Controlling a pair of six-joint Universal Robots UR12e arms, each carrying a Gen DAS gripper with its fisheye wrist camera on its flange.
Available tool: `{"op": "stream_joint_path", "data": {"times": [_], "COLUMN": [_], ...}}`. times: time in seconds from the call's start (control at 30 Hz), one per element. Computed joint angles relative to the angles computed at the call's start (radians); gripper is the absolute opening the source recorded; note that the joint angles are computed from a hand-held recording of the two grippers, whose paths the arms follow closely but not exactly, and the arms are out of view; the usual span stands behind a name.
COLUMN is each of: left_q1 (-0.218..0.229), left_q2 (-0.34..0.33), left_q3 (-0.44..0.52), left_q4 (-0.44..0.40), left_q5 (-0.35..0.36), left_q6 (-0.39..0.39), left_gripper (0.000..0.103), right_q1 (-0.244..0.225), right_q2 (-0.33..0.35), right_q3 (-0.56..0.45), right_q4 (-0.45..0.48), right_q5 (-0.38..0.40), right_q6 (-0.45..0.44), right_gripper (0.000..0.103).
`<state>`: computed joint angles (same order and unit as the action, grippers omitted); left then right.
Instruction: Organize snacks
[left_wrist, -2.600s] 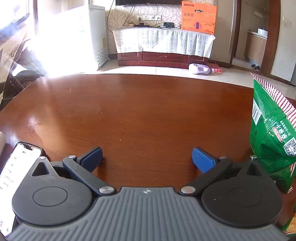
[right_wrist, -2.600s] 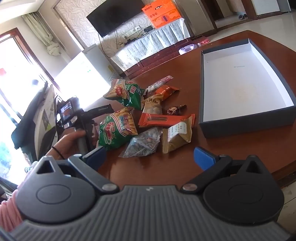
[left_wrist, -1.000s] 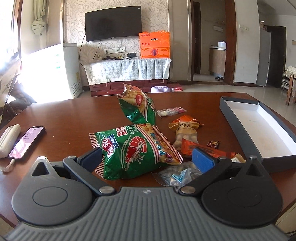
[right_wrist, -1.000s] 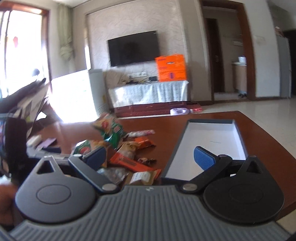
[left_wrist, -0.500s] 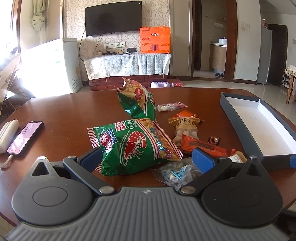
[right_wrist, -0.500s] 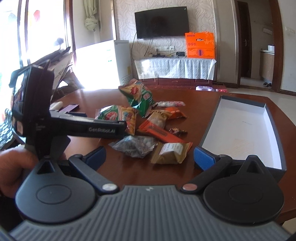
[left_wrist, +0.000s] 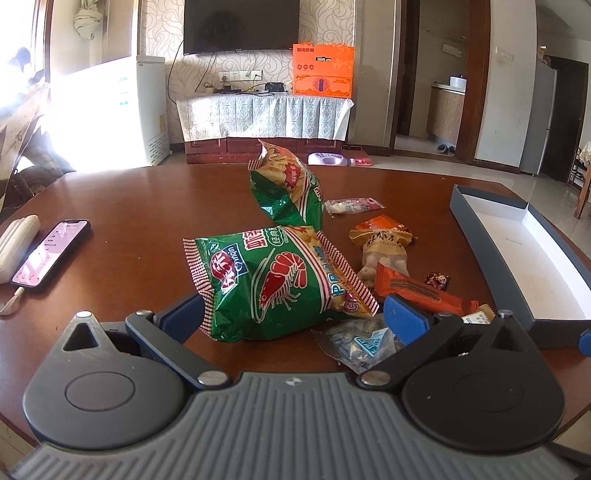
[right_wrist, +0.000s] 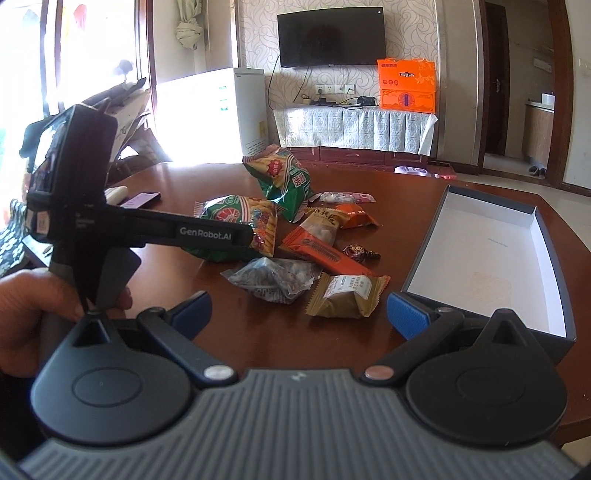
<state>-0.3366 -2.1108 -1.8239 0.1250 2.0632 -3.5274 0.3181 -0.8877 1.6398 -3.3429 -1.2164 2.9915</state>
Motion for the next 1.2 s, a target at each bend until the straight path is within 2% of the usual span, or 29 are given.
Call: {"op": "stream_joint_path", "data": {"times": [0.8, 0.97, 1.2], "left_q1": [0.003, 0.011, 0.035], "left_q2": [-0.011, -0.024, -0.038], "left_q3": [0.014, 0.018, 0.046], "left_q4": [-0.018, 0.002, -0.071], "left_q5": [-0.001, 0.006, -0.002], "left_q6": [-0.001, -0.014, -0.08], "left_gripper": [0.103, 0.103, 0.103], "right_q1": [-0.002, -0.003, -0.007], "right_q2": [-0.004, -0.006, -0.006], "right_q3": [0.003, 0.005, 0.004], "right_q4": [0.01, 0.007, 0.001], "right_q5": [0.011, 0.017, 0.028], "right_q6": [0.002, 0.01, 0.037], "right_gripper": [0.103, 0.103, 0.103]}}
